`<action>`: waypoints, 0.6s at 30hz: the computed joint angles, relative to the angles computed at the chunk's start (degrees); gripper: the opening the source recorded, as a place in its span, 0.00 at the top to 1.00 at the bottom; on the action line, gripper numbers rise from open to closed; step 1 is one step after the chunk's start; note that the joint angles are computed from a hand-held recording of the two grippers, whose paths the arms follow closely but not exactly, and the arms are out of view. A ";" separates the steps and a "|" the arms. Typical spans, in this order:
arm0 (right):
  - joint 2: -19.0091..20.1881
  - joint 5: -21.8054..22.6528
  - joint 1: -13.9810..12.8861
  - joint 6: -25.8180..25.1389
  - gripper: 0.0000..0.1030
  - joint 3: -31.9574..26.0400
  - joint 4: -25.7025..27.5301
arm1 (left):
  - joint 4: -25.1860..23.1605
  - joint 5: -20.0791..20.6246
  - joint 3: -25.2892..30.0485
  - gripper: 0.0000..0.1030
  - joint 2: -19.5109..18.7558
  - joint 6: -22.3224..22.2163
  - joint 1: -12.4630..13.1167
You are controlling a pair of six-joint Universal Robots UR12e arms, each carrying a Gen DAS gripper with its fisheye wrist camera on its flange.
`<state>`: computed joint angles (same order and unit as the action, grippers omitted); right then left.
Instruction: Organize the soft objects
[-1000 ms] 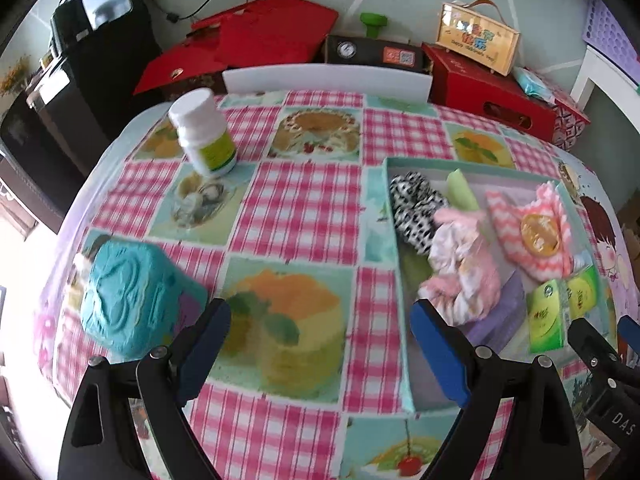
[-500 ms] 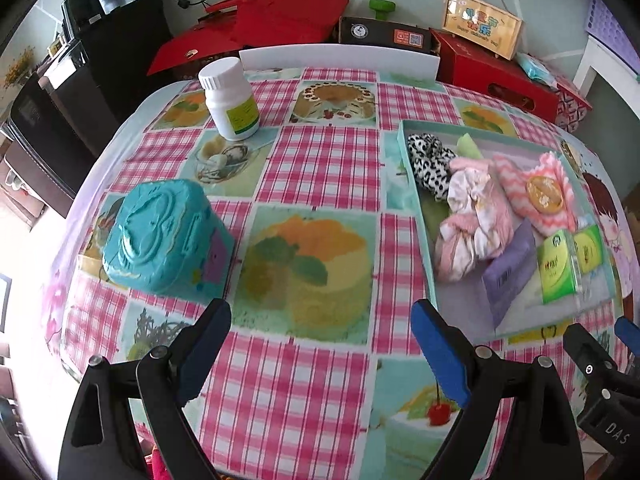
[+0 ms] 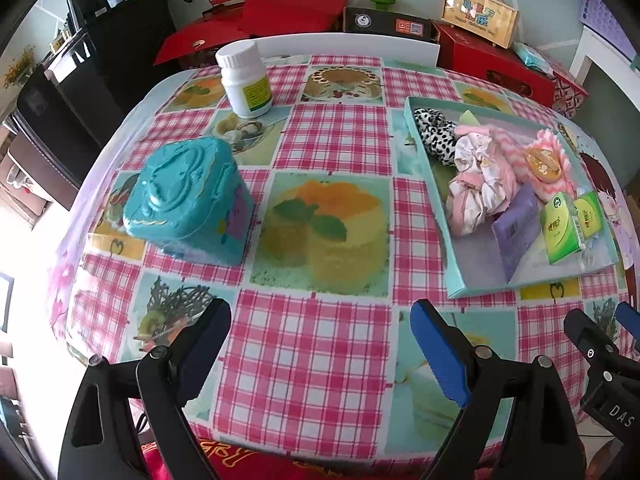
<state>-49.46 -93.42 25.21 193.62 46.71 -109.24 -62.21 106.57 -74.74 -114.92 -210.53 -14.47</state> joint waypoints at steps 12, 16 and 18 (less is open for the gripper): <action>-0.52 -0.94 1.04 -2.16 0.00 1.73 -2.58 | 2.08 -0.05 -3.65 0.11 1.53 -0.95 0.61; -0.56 -1.28 1.19 -2.53 0.00 1.94 -2.80 | 3.59 0.01 -4.34 0.11 1.76 -1.18 0.60; -0.61 -1.47 1.23 -2.48 0.00 2.08 -3.00 | 3.76 0.34 -4.38 0.11 1.70 -1.30 0.52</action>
